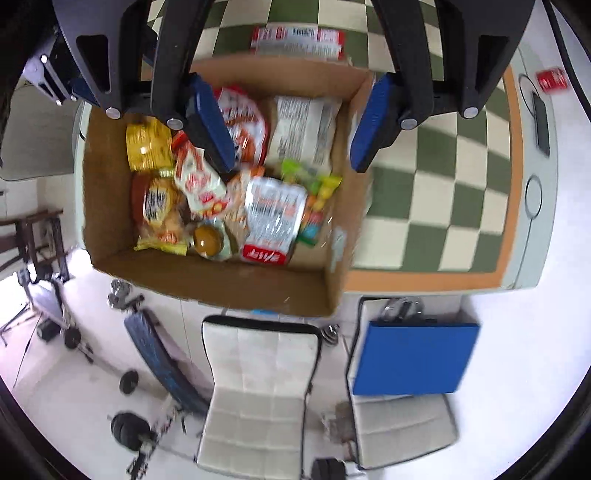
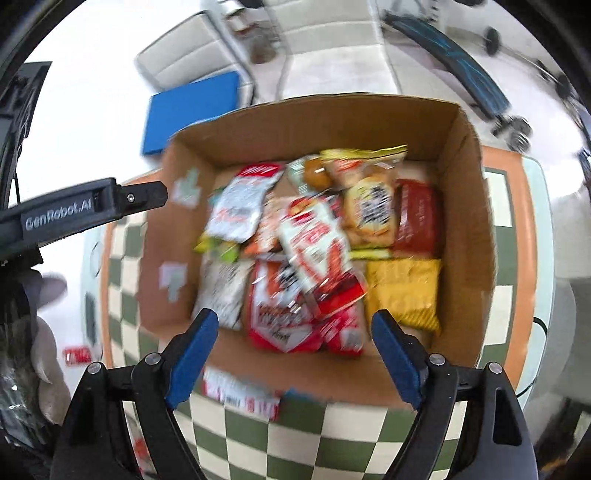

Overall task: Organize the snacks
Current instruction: 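Grasp the red-white spicy strip pack with the right tool while the left tool grasps the white bread pack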

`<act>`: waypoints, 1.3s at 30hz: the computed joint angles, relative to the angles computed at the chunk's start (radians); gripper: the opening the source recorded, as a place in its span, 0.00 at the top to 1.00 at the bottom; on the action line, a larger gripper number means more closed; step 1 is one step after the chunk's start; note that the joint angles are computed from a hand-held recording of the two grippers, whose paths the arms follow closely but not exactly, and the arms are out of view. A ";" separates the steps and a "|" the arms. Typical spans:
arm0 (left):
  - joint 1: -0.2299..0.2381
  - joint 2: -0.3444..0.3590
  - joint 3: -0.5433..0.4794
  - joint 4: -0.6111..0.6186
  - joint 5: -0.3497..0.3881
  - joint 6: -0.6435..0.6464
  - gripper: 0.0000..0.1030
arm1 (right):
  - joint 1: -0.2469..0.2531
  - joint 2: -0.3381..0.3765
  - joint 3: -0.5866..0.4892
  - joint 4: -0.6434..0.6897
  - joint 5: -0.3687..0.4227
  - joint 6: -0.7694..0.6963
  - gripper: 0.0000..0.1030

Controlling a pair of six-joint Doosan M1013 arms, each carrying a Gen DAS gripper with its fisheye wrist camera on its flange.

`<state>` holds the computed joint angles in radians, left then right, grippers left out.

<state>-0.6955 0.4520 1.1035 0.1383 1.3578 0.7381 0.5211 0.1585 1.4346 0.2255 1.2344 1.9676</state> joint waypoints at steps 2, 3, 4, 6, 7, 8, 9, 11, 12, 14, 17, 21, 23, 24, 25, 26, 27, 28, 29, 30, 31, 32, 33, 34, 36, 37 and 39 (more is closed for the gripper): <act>-0.026 -0.065 0.092 0.053 -0.048 -0.074 0.39 | 0.017 -0.021 0.019 0.019 -0.011 -0.042 0.15; -0.040 -0.093 0.133 0.080 -0.064 -0.109 0.39 | 0.033 -0.038 0.037 0.029 -0.018 -0.070 0.15; -0.056 -0.125 0.182 0.107 -0.081 -0.150 0.39 | 0.045 -0.049 0.050 0.032 -0.023 -0.083 0.15; -0.077 -0.156 0.236 0.132 -0.069 -0.192 0.39 | 0.070 -0.070 0.079 0.041 -0.034 -0.102 0.15; -0.083 -0.168 0.262 0.131 -0.059 -0.218 0.39 | 0.084 -0.077 0.099 0.052 -0.047 -0.113 0.15; -0.087 -0.184 0.300 0.119 -0.058 -0.254 0.39 | 0.098 -0.081 0.117 0.058 -0.059 -0.113 0.15; -0.088 -0.195 0.327 0.102 -0.062 -0.271 0.39 | 0.107 -0.079 0.128 0.066 -0.066 -0.118 0.16; -0.082 -0.207 0.374 0.054 -0.060 -0.298 0.39 | 0.122 -0.067 0.151 0.091 -0.085 -0.116 0.21; -0.080 -0.214 0.401 0.035 -0.062 -0.320 0.39 | 0.127 -0.058 0.164 0.109 -0.103 -0.117 0.30; -0.076 -0.229 0.446 0.002 -0.074 -0.355 0.39 | 0.148 -0.031 0.176 0.097 -0.138 -0.100 0.42; -0.068 -0.255 0.511 -0.049 -0.088 -0.402 0.39 | 0.176 -0.003 0.186 0.061 -0.193 -0.083 0.49; -0.056 -0.279 0.561 -0.089 -0.101 -0.434 0.39 | 0.214 0.028 0.199 -0.002 -0.263 -0.018 0.52; -0.050 -0.293 0.581 -0.102 -0.105 -0.451 0.39 | 0.221 0.040 0.207 0.031 -0.288 -0.016 0.54; -0.046 -0.299 0.589 -0.106 -0.109 -0.454 0.39 | 0.225 0.045 0.206 0.033 -0.291 -0.009 0.54; -0.041 -0.303 0.594 -0.110 -0.113 -0.458 0.39 | 0.229 0.046 0.209 0.061 -0.304 -0.028 0.54; -0.035 -0.306 0.597 -0.115 -0.116 -0.460 0.39 | 0.231 0.049 0.209 0.093 -0.307 -0.054 0.55; -0.028 -0.307 0.599 -0.121 -0.120 -0.459 0.39 | 0.235 0.055 0.206 0.140 -0.300 -0.101 0.55; -0.021 -0.308 0.601 -0.129 -0.128 -0.456 0.39 | 0.241 0.062 0.200 0.204 -0.281 -0.176 0.55; -0.012 -0.308 0.602 -0.140 -0.136 -0.455 0.39 | 0.242 0.066 0.197 0.267 -0.263 -0.241 0.55; -0.001 -0.306 0.602 -0.157 -0.150 -0.451 0.39 | 0.246 0.064 0.198 0.285 -0.256 -0.259 0.55; 0.009 -0.303 0.602 -0.174 -0.165 -0.443 0.39 | 0.253 0.059 0.195 0.271 -0.248 -0.257 0.55; 0.022 -0.298 0.601 -0.199 -0.191 -0.437 0.39 | 0.256 0.055 0.191 0.246 -0.240 -0.248 0.53; 0.031 -0.291 0.599 -0.215 -0.208 -0.435 0.39 | 0.256 0.050 0.187 0.210 -0.224 -0.235 0.47; 0.039 -0.283 0.596 -0.236 -0.227 -0.429 0.39 | 0.255 0.049 0.181 0.175 -0.208 -0.219 0.34; 0.061 -0.260 0.591 -0.294 -0.277 -0.422 0.39 | 0.243 0.035 0.188 0.113 -0.202 -0.194 0.31; 0.069 -0.249 0.588 -0.317 -0.301 -0.421 0.39 | 0.235 0.031 0.193 0.101 -0.199 -0.186 0.31; 0.074 -0.218 0.571 -0.336 -0.326 -0.438 0.39 | 0.217 0.018 0.205 0.061 -0.193 -0.140 0.31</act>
<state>-0.6214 0.2345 1.6747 -0.1980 1.0319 0.3005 0.7378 0.1766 1.6399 0.2867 1.0416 1.8280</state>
